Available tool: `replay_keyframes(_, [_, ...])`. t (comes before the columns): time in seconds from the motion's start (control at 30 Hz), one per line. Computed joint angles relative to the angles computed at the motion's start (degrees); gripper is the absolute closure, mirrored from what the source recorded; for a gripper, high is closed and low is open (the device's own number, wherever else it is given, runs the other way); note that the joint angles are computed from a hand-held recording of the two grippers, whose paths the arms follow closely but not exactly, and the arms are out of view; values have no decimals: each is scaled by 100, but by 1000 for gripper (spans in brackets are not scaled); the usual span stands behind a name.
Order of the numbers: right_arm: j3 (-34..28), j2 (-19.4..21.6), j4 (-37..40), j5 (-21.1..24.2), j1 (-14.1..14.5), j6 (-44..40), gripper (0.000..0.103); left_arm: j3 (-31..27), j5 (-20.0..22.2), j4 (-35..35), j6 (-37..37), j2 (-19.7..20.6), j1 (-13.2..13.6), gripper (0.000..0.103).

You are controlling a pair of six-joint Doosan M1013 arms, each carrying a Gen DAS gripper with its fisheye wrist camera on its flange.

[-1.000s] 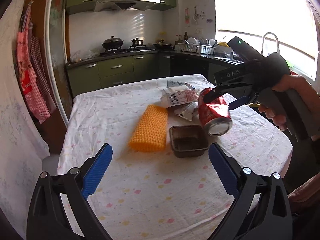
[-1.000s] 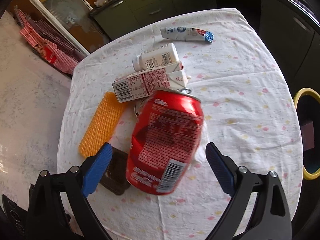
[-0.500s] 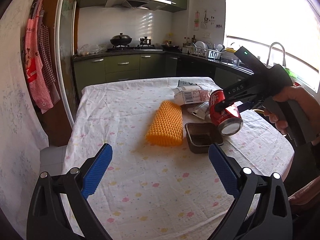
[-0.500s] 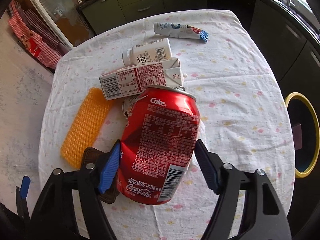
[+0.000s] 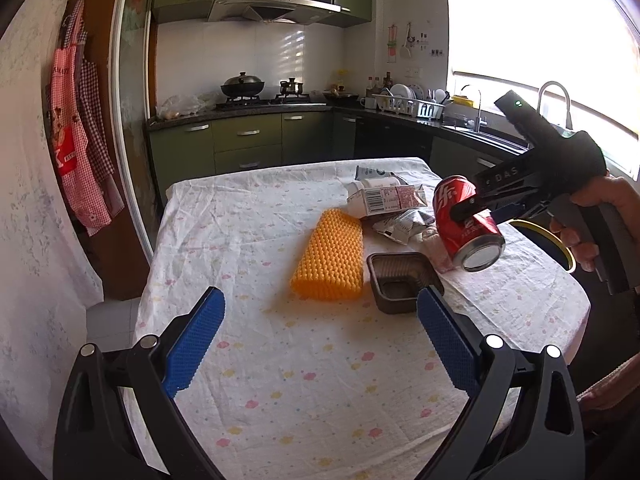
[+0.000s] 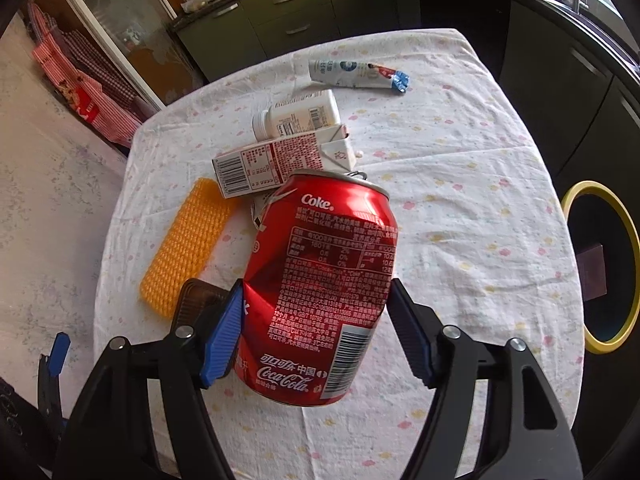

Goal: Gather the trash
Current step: 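Carry the Coca-Cola can over the yellow bin and open the right gripper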

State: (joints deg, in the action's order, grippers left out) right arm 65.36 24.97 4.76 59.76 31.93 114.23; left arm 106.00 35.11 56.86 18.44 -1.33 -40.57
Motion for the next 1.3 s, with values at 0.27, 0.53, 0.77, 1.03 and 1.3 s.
replay_keyframes(0.27, [808,-674,-200,-576,-315,247,37,-210,173,-43,273,126,-130,7])
replay_keyframes(0.53, [1419,-1143,-1159,-397,-1049,1185,37,-595,189,-529,883,391,-210,7])
replay_keyframes(0.77, [1596,-993,-1038,-298,-1667,1021,37,-998,409,-818,1406,684,-342,7])
replay_keyframes(1.03, [1505,-688,-668,-342,-1919,498,31,-1391,603,-1090,1967,977,-458,7])
replay_keyframes(1.3, [1868,-1037,-572,-906,-1845,603,28,-1529,558,-1586,2383,1109,-390,7])
